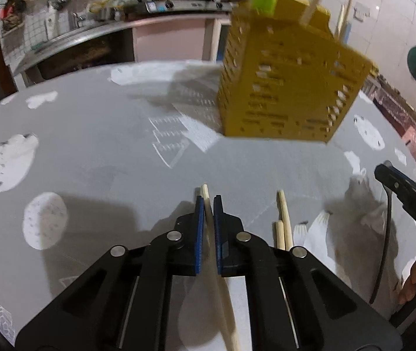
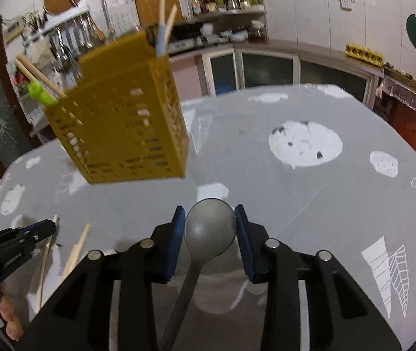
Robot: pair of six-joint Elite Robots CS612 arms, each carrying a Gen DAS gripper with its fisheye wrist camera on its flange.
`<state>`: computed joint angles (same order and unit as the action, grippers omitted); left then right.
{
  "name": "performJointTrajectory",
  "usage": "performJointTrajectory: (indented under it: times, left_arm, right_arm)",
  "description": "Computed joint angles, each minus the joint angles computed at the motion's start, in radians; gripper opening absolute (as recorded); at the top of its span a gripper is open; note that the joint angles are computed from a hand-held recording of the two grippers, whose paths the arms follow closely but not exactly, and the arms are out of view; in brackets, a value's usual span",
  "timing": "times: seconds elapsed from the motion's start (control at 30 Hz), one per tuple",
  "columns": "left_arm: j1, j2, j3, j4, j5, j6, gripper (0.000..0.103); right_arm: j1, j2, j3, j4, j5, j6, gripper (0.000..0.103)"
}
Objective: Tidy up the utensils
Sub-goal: 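Lift the chopstick and ladle and lower both into the yellow holder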
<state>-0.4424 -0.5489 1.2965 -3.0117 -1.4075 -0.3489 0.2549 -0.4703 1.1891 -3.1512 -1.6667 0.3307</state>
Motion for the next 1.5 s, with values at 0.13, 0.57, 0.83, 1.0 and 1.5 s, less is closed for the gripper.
performJointTrajectory:
  times: [0.13,0.57,0.83,1.0,1.5]
  left_arm:
    - [-0.004,-0.02,0.043,-0.124,0.054,-0.002,0.005]
    - [-0.013,-0.065,0.14,-0.474,0.181,0.041,0.005]
    - [-0.026,-0.062,0.154,-0.567,0.188,0.128,0.005]
    - [0.008,-0.075,0.115,-0.296,0.099,-0.02,0.005]
    - [0.023,0.042,-0.077,0.127,0.171,-0.122,0.048]
  right_arm:
    - [0.006,0.0,0.011,-0.103,-0.023,-0.031,0.035]
    - [0.032,0.007,0.037,-0.377,-0.089,-0.185,0.035]
    - [0.036,0.007,0.044,-0.444,-0.104,-0.224,0.035]
    - [0.034,0.004,0.05,-0.426,-0.093,-0.201,0.035]
    - [0.018,0.013,0.033,-0.345,-0.041,-0.124,0.035]
